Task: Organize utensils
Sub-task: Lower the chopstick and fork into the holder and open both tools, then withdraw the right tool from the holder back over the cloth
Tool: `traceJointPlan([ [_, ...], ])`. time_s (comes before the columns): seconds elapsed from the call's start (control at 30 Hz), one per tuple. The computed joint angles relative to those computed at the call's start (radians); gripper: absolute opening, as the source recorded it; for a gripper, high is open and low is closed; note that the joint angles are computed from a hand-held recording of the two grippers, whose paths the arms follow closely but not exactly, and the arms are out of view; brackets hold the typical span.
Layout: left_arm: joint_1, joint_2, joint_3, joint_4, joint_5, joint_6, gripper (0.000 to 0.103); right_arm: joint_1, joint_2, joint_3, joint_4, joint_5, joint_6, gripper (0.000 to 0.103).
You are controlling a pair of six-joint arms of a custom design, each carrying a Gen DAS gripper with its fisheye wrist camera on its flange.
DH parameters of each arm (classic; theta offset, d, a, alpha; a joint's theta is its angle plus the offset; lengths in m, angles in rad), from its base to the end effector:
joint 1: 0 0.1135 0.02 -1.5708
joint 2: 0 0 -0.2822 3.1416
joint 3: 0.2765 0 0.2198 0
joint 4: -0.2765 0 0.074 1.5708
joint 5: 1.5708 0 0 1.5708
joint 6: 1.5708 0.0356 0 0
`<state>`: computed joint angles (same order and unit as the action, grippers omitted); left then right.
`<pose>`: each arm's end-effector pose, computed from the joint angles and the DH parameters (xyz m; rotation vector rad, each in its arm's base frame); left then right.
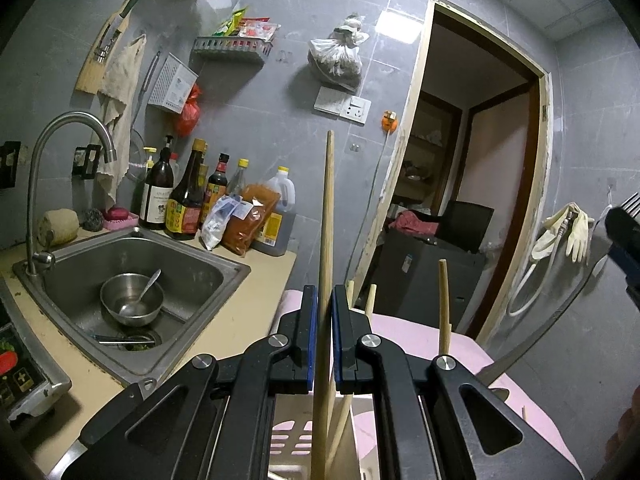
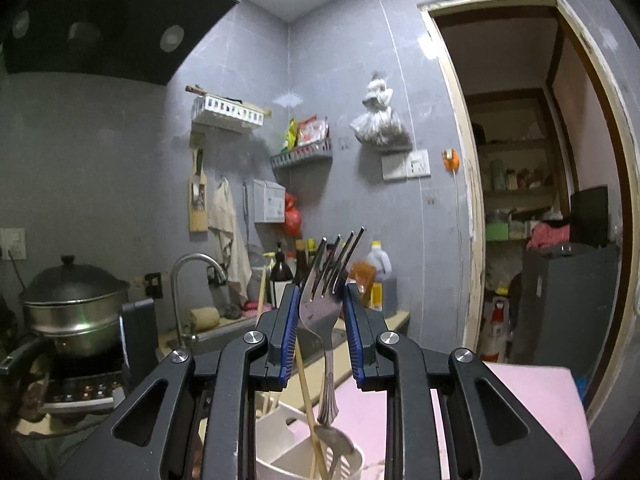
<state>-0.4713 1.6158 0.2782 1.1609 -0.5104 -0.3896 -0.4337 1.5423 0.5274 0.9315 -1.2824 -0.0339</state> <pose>0.2247 -0.0950 0.1851 -0.2996 1.7023 -0.1896 0.2488 -0.0776 0.2406 -0.6408 1.5081 0.6929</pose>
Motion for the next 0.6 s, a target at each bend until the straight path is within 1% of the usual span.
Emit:
traceJointPlan([
  [0.03,0.0,-0.001,0.0,-0.001,-0.001,0.0,0.004,-0.003,0.006,0.001,0.002,-0.003,0.003,0.005],
  [0.07,0.0,-0.001,0.0,-0.002,-0.001,0.0,0.004,-0.003,0.006,0.003,-0.004,0.006,-0.001,0.004],
  [0.1,0.001,0.0,0.0,-0.001,0.0,-0.002,0.004,-0.005,0.008,0.007,-0.009,0.001,-0.002,0.004],
  [0.2,0.001,-0.003,-0.005,0.002,0.0,-0.008,0.004,0.004,-0.003,0.042,-0.13,0.008,-0.072,0.004],
  [0.4,0.002,-0.015,-0.005,-0.023,0.007,-0.012,0.005,0.001,0.007,0.053,-0.22,0.006,-0.152,0.004],
  [0.5,-0.003,-0.033,-0.001,-0.058,0.016,-0.014,0.005,-0.001,0.016,0.082,-0.303,0.01,-0.205,0.004],
  [0.57,-0.016,-0.051,0.013,-0.108,0.003,-0.008,0.006,-0.01,0.03,0.108,-0.366,0.022,-0.259,0.005],
  [0.6,-0.02,-0.061,0.02,-0.138,0.001,-0.008,0.009,-0.012,0.037,0.124,-0.411,0.034,-0.299,0.005],
])
